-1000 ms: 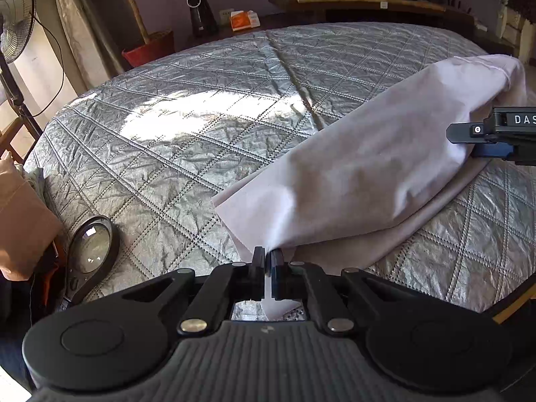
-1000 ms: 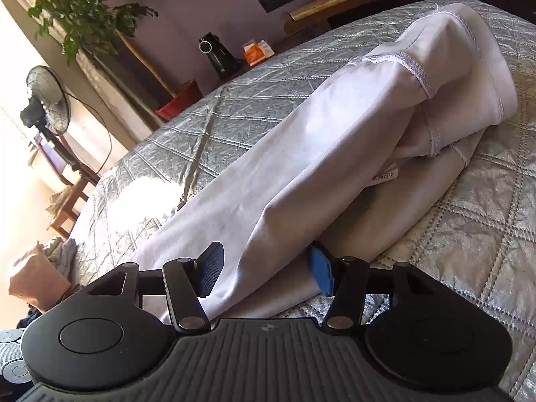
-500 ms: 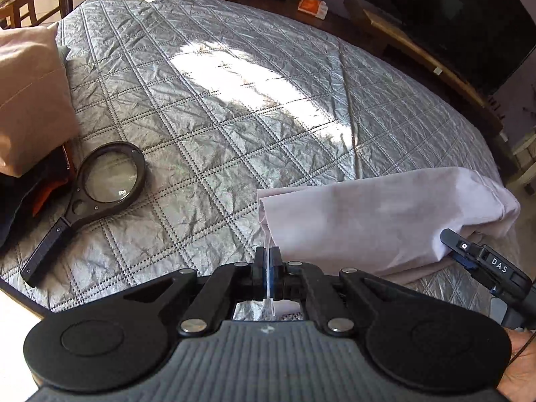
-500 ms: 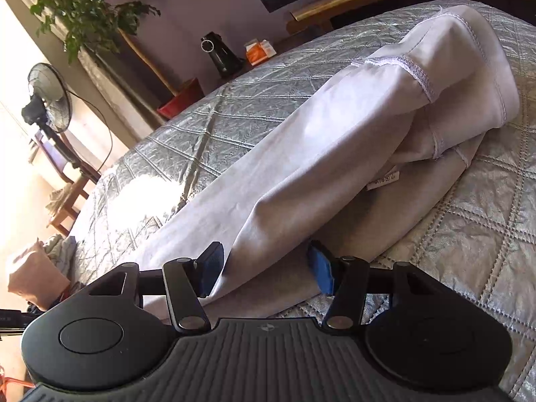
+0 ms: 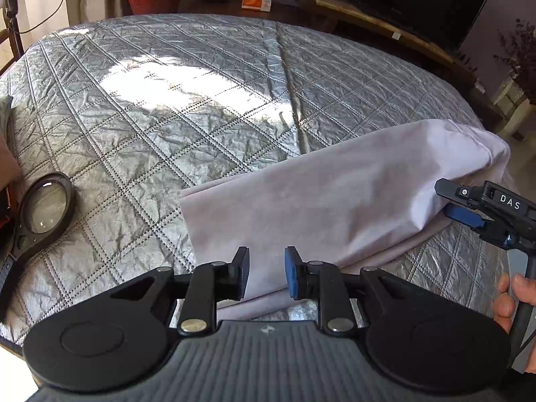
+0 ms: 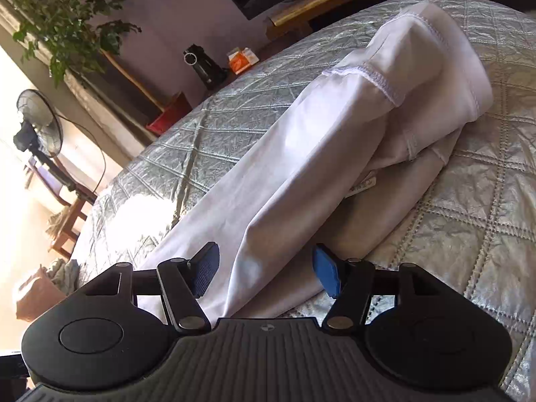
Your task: Fold clothes
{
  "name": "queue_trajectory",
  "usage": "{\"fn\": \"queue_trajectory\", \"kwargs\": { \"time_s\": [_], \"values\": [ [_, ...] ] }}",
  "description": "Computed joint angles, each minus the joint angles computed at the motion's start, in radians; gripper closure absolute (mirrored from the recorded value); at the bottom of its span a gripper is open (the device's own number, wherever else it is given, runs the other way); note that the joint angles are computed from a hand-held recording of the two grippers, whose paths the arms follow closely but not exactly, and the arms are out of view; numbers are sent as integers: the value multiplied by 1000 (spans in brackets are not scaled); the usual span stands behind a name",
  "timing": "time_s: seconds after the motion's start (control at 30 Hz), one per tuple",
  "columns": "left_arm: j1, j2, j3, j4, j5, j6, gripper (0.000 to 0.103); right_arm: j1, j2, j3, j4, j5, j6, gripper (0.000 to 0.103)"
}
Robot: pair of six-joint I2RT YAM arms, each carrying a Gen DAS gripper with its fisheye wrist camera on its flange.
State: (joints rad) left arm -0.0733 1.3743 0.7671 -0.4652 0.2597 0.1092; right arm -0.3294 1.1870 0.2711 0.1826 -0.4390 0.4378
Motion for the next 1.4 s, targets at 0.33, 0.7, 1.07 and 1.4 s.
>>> {"fn": "queue_trajectory", "kwargs": {
  "time_s": [0.33, 0.7, 1.07, 1.4],
  "values": [
    [-114, -28, -9, 84, -7, -79, 81, -249, -2, -85, 257, -116, 152, 34],
    [-493, 193, 230, 210, -52, 1, 67, -425, 287, -159, 702, -92, 479, 34],
    [-751, 419, 436, 316, -224, 214, 40, -507, 546, -147, 950, -151, 621, 35],
    [-845, 581, 507, 410, -376, 311, 51, -568, 566, -91, 879, -198, 548, 35]
  ]
}}
